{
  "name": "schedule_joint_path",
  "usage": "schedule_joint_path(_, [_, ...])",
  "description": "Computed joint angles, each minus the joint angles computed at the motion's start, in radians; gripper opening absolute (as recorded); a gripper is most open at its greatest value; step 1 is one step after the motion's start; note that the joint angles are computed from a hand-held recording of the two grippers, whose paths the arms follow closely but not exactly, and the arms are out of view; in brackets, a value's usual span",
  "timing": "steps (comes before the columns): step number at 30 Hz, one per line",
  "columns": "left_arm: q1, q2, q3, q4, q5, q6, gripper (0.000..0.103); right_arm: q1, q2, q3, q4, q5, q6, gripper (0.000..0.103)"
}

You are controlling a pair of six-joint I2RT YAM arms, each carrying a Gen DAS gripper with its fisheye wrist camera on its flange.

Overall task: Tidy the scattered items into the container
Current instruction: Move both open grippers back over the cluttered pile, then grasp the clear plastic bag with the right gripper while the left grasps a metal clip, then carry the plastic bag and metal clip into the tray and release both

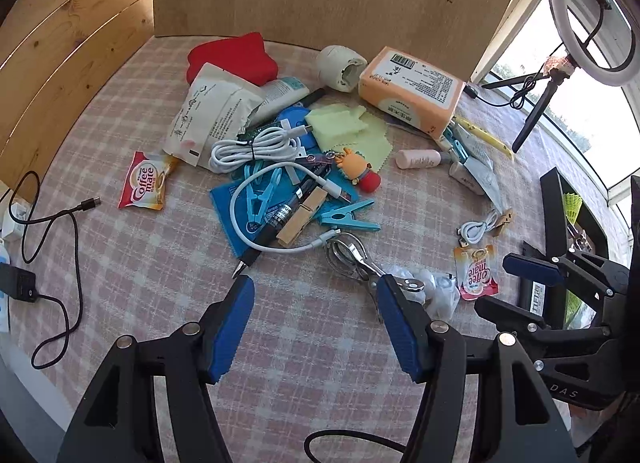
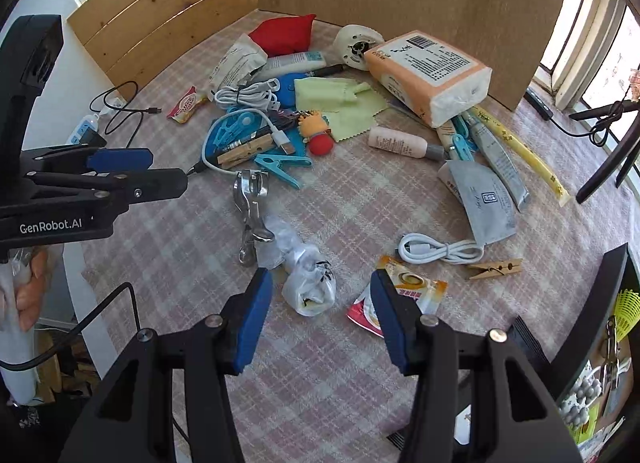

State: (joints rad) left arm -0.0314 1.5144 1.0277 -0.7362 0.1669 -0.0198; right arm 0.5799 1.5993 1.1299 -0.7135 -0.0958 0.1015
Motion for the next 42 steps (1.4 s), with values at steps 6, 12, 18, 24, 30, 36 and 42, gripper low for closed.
schedule_joint_path(6, [-0.005,0.012,-0.006,0.007,0.001,-0.047,0.061,-0.002,0.039,0.018,0.007,-0.027,-0.042,0.05])
schedule_joint_path(12, [0.023,0.108,0.042,-0.01,0.071,-0.115,0.06,0.001,0.106,0.049,0.016,-0.038,-0.076,0.05])
schedule_joint_path(18, [-0.02,0.203,0.098,-0.022,0.096,-0.155,0.06,0.005,0.173,0.083,0.017,-0.046,-0.092,0.05])
schedule_joint_path(24, [-0.069,0.294,0.134,-0.017,0.09,-0.172,0.052,0.027,0.225,0.088,0.018,-0.011,-0.114,0.05])
schedule_joint_path(30, [-0.081,0.332,0.137,-0.006,0.087,-0.174,0.044,0.039,0.242,0.07,0.048,0.002,-0.096,0.046])
schedule_joint_path(36, [-0.067,0.32,0.114,-0.005,0.103,-0.145,0.02,0.032,0.23,0.059,0.047,0.015,-0.079,0.035])
schedule_joint_path(42, [-0.033,0.261,0.038,0.01,0.129,-0.106,0.019,0.016,0.184,0.009,0.054,0.015,-0.056,0.034])
